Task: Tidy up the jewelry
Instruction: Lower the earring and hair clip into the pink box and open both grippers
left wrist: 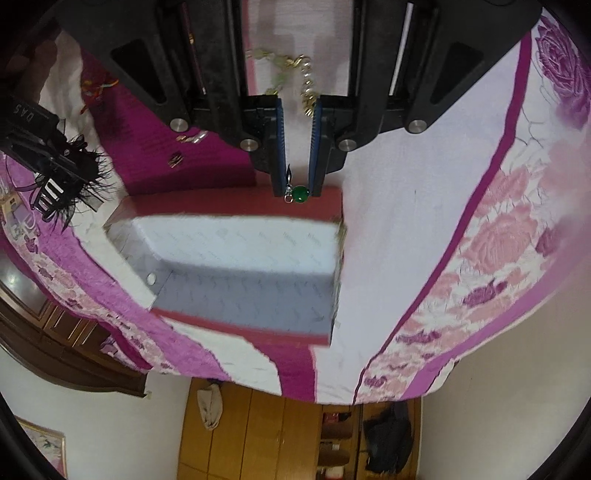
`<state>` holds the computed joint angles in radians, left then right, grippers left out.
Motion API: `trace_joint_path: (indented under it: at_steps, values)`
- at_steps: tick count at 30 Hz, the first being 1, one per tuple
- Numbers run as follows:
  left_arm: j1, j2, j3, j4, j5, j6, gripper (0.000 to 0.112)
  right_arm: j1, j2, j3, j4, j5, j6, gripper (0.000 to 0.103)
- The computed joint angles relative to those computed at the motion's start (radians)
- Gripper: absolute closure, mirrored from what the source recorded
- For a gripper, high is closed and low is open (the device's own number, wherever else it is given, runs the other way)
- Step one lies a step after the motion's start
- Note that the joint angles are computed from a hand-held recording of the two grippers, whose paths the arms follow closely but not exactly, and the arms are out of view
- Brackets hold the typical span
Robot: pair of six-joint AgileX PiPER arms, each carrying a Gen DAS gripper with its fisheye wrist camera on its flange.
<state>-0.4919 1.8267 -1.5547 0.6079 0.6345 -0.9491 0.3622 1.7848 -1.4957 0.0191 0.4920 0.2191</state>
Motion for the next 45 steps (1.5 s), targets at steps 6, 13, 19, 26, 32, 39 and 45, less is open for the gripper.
trace_joint_path:
  at_steps: [6, 13, 19, 26, 32, 39, 45]
  values:
    - [-0.011, -0.001, -0.053, 0.06, -0.001, -0.019, 0.109, 0.021, -0.016, -0.039, -0.025, -0.016, 0.005, 0.034]
    - [-0.014, 0.031, -0.116, 0.138, -0.002, -0.055, 0.109, 0.036, 0.021, -0.128, -0.058, -0.029, 0.008, 0.034]
    - [-0.002, 0.077, -0.17, 0.181, -0.01, -0.095, 0.109, 0.043, 0.073, -0.214, -0.1, -0.045, 0.035, 0.034]
    - [0.017, 0.142, -0.255, 0.19, -0.017, -0.097, 0.109, 0.043, 0.159, -0.334, -0.209, -0.053, 0.108, 0.034]
    - [0.034, 0.245, -0.396, 0.151, 0.035, -0.036, 0.109, 0.035, 0.261, -0.473, -0.228, 0.014, 0.104, 0.034]
    - [0.052, 0.389, -0.618, 0.0, 0.148, 0.139, 0.109, 0.032, 0.399, -0.682, -0.189, 0.159, 0.057, 0.034]
    - [0.059, 0.571, -0.947, -0.116, 0.372, 0.328, 0.109, 0.023, 0.528, -0.905, -0.117, 0.333, -0.022, 0.034]
